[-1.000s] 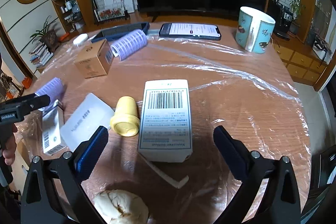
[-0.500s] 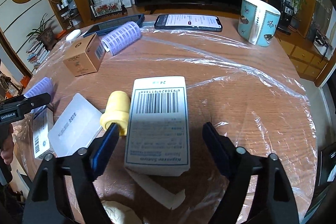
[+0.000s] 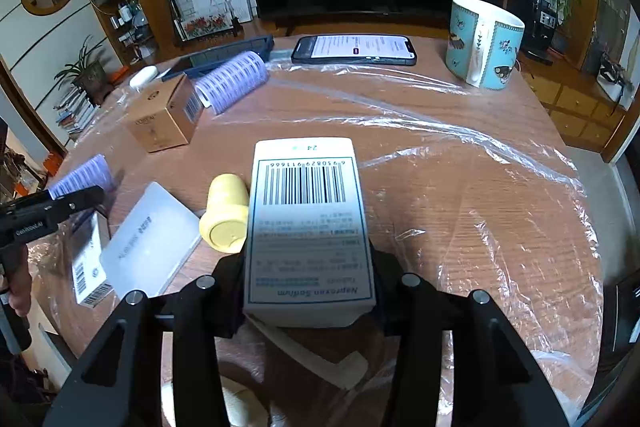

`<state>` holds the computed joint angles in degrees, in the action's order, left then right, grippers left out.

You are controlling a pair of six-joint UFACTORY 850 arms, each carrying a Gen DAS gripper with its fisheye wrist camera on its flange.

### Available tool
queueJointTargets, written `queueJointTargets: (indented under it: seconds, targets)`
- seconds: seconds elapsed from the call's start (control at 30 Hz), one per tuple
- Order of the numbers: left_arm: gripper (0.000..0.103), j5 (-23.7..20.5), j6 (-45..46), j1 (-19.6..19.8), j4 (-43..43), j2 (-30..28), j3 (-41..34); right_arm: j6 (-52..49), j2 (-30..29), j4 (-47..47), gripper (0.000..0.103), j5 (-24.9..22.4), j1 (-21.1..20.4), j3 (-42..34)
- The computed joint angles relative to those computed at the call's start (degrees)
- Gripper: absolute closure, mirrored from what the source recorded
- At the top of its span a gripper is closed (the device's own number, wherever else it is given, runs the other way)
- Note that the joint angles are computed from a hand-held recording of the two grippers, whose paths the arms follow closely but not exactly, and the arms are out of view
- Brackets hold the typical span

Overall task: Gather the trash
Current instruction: 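Grasp the purple curler with the left tool while the right tool grasps the white Naproxen Sodium box, then carry the curler and the medicine box toward the black bin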

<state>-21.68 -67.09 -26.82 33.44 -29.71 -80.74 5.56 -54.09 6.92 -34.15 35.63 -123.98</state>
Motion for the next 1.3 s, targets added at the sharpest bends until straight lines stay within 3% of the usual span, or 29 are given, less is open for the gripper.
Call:
queueJointTargets:
  seconds: [0.73, 1.3]
  targets:
    - [0.059, 1.47, -7.55, -1.86, 7.15, 2.42, 0.99, -5.66, 5.38, 12.12, 0.057, 5.22, -1.38, 7.15]
    - [0.059, 0.48, -16.19, -6.03, 15.24, 5.28, 3.27, -19.79, 14.76, 24.64, 0.057, 9.58, -0.85, 18.95]
